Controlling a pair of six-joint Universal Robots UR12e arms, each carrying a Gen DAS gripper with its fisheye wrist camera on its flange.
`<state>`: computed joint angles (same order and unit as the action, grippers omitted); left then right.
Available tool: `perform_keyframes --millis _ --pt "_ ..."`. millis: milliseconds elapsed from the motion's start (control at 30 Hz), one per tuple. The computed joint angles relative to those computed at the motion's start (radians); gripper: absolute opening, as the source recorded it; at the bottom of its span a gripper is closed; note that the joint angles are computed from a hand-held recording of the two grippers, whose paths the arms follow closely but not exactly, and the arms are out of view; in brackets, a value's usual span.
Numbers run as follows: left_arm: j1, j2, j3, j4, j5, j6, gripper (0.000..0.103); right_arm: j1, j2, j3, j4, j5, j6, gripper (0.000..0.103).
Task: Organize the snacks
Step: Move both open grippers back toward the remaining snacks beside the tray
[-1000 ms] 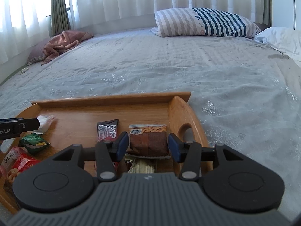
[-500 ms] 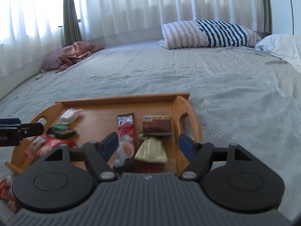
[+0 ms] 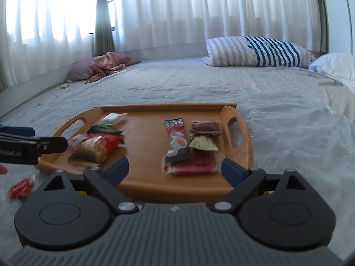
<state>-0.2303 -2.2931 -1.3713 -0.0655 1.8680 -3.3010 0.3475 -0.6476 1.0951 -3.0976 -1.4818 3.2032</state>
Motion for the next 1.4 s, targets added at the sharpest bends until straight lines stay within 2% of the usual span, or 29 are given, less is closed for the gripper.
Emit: perform_keyframes --millis 200,367,600,733,900,1167,1233,1267,1333,1367,1400 --pt "-0.006 0.024 -0.050 0.031 0.008 0.013 0.101 0.007 -0.023 0.055 -0.050 0.023 -0.049 0.103" --pt "-0.001 0.056 -0.107 0.057 -0.028 0.008 0.101 0.011 -0.041 0.094 -0.080 0.048 -0.083 0.103" --pt "-0.003 0.084 -0.159 0.081 0.003 -0.001 0.102 0.020 -0.055 0.130 -0.093 0.060 -0.122 0.103" --pt "0.002 0.093 -0.181 0.077 0.011 -0.025 0.102 0.021 -0.057 0.136 -0.084 0.083 -0.114 0.103" --pt "0.003 0.096 -0.205 0.084 0.048 -0.037 0.102 0.017 -0.060 0.145 -0.095 0.149 -0.091 0.102" --pt "0.012 0.099 -0.243 0.109 0.084 -0.039 0.101 0.028 -0.056 0.133 -0.053 0.157 -0.096 0.096" --pt "0.016 0.100 -0.252 0.121 0.079 -0.032 0.097 0.031 -0.054 0.128 -0.044 0.154 -0.093 0.095" --pt "0.017 0.100 -0.255 0.125 0.078 -0.031 0.091 0.032 -0.053 0.126 -0.038 0.153 -0.092 0.094" --pt "0.019 0.103 -0.263 0.127 0.078 -0.032 0.075 0.035 -0.050 0.120 -0.028 0.142 -0.083 0.093" --pt "0.020 0.106 -0.266 0.123 0.077 -0.032 0.061 0.036 -0.049 0.117 -0.021 0.137 -0.078 0.092" --pt "0.020 0.108 -0.270 0.118 0.079 -0.032 0.054 0.037 -0.048 0.114 -0.014 0.134 -0.073 0.091"
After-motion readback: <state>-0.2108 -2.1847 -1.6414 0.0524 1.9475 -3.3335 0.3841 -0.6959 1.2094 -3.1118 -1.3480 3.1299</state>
